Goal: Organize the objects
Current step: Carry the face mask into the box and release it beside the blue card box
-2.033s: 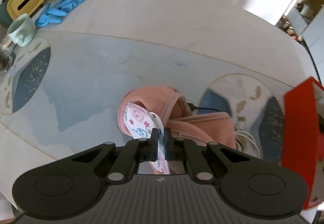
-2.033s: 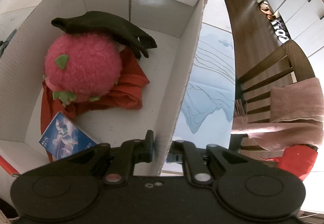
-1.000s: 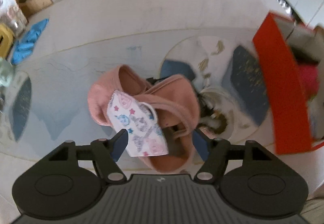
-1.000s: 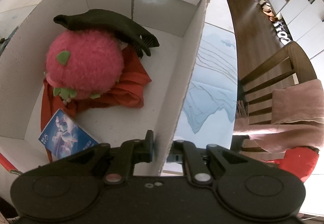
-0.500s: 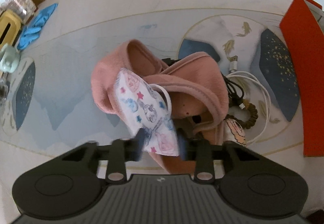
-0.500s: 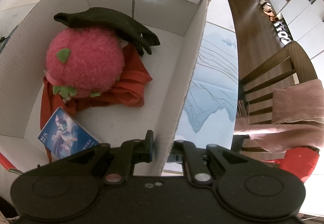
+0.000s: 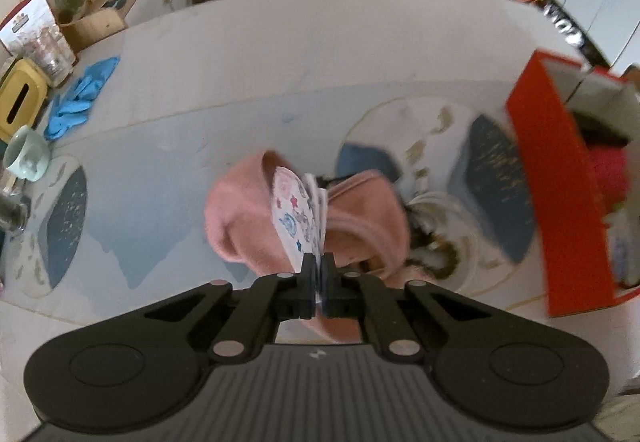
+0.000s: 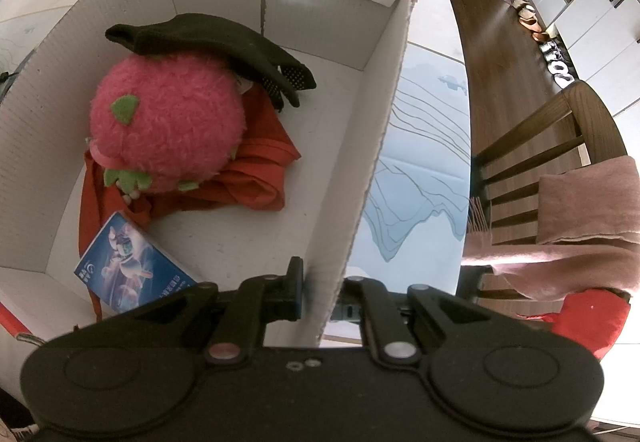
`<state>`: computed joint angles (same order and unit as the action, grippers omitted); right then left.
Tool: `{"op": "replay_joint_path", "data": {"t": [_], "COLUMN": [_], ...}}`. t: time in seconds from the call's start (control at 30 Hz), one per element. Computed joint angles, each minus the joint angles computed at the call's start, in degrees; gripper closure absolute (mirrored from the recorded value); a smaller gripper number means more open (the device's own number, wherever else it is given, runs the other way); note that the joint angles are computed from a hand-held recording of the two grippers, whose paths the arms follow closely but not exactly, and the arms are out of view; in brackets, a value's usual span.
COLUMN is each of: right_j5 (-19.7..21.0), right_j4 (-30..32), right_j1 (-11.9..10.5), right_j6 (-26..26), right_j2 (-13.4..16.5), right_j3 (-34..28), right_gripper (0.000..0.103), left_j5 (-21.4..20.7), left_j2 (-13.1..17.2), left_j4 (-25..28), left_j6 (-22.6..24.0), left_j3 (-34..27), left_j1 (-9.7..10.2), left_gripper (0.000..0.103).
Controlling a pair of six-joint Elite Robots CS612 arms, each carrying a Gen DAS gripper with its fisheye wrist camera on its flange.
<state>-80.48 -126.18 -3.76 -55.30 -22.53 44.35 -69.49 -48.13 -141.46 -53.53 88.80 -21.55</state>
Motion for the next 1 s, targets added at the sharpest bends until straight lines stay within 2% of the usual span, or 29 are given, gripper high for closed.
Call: {"op": "replay_joint_path", "data": {"t": [0.27, 0.47, 0.73, 1.0], "right_j5": [-0.02, -0.01, -0.27, -0.05], "right_j4": [-0.01, -0.17, -0.57, -0.97], "right_j1": [0.00, -0.02, 0.03, 0.00], "right_j6": [-0.04, -0.15, -0.27, -0.26], "right_j2": [0.01, -0.04, -0.18, -0.31], "right_j3": [-0.02, 0.13, 0.43, 0.77], "right_gripper": [0.094, 0.094, 0.094, 0.094], "left_j5": [0.89, 0.15, -4.97, -10.62], "left_j2": [-1.27, 0.14, 5.03, 12.59], "left_j4": [-7.40, -10.43, -12.41, -10.91], "left_j6": [4.65, 10.75, 19.17, 26.47], "left_j3": [-0.56, -4.01, -12.65, -24.98], "left_j1": [-0.71, -1.25, -1.83, -2.23], "left_gripper": [0.102, 0.102, 0.102, 0.102]}}
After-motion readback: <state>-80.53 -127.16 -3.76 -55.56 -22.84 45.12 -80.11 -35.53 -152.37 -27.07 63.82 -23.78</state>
